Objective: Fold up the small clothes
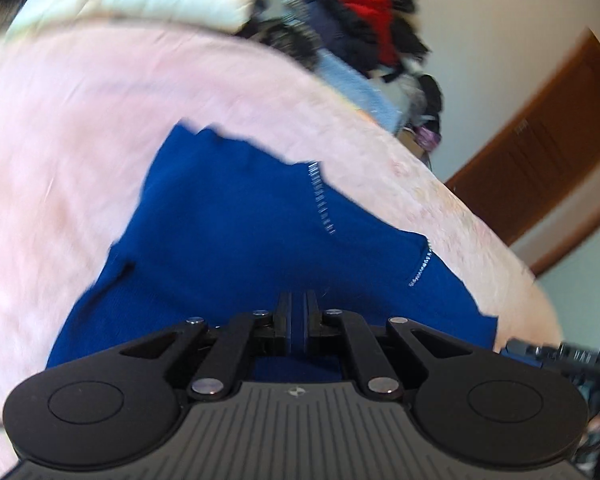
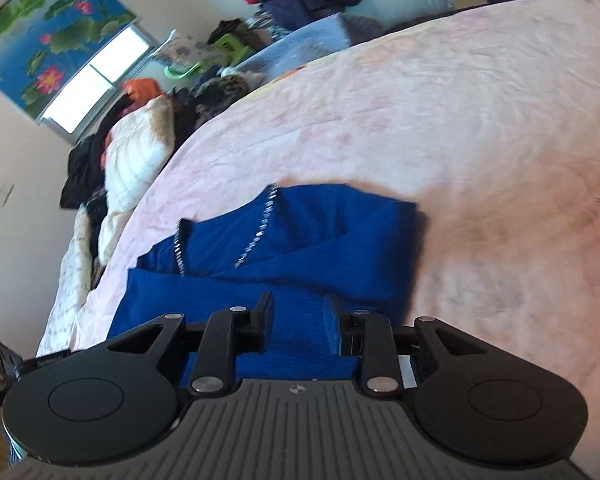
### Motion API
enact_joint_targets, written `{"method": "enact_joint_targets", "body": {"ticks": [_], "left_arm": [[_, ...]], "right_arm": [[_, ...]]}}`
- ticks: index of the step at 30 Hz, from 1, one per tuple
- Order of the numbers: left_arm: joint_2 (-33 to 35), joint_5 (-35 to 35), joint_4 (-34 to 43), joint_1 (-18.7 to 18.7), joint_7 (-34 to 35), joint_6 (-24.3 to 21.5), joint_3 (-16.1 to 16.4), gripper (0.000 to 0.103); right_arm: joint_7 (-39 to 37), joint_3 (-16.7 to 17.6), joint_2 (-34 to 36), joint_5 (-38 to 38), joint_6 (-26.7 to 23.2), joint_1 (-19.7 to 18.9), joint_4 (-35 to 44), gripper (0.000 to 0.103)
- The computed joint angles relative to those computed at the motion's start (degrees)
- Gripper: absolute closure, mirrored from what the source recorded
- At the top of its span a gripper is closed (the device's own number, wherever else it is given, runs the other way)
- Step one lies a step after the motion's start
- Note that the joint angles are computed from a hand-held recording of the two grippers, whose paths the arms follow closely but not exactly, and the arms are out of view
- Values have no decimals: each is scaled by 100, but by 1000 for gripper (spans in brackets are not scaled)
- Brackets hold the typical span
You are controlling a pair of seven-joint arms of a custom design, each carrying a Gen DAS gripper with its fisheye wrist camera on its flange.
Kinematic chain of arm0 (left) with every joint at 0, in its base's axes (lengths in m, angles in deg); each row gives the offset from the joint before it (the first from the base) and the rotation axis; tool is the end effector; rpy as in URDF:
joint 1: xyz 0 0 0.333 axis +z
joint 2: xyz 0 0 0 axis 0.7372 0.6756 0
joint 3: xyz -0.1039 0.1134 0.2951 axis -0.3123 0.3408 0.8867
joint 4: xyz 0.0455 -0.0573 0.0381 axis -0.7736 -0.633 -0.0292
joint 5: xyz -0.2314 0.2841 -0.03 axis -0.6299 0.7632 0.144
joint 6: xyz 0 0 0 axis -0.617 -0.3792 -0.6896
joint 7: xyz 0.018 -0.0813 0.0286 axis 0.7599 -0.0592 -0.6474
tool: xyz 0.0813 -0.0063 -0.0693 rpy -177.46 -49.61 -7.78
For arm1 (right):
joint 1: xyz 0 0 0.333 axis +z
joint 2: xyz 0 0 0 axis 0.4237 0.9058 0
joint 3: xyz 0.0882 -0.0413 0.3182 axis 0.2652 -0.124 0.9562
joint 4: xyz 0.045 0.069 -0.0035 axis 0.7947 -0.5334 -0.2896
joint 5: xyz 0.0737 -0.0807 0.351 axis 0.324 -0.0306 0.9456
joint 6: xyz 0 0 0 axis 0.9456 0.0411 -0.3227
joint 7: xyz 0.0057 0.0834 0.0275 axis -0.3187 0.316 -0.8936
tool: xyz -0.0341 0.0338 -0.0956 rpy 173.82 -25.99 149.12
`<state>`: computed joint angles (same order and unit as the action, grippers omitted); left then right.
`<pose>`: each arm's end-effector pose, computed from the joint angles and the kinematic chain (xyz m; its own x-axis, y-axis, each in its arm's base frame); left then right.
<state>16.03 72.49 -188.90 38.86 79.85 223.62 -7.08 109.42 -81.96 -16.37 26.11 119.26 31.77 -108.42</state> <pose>0.4520 -0.2025 0.5326 0.2123 -0.8637 0.4571 -0.6293 -0.4787 -0.6122 0.5630 0.0722 0.5214 0.2833 -0.7479 -0.6003 -0.8557 0.0856 -0.5104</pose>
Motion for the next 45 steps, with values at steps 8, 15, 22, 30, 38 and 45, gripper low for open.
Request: {"method": "enact_joint_targets", "body": {"ticks": [8, 15, 22, 30, 38, 45], "left_arm": [[1143, 2319, 1040, 54, -672, -985, -221, 98], [1035, 1810, 1144, -207, -249, -1367, -157, 98], [1097, 1909, 1170, -305, -245, -1571, -175, 98], [-931, 1982, -443, -251, -802, -921, -364, 93], [-3241, 817, -2087, -1230, -1236, -2551, -1063, 35], [-3978, -143, -2683, -2291, -1359, -3222, -961, 35]], "right_arm": [[36, 256, 299, -1213, 602, 365, 1, 67], [83, 442, -334, -1787, 2114, 722, -882, 58], [-881, 308, -482, -1697, 2478, 1096, -1363, 40], [-744, -38, -2129, -237, 1492, 1177, -2249, 35], [-143, 132, -4545, -383, 675, 913, -4207, 34], [917, 374, -5764, -859, 32, 733, -5001, 34]]}}
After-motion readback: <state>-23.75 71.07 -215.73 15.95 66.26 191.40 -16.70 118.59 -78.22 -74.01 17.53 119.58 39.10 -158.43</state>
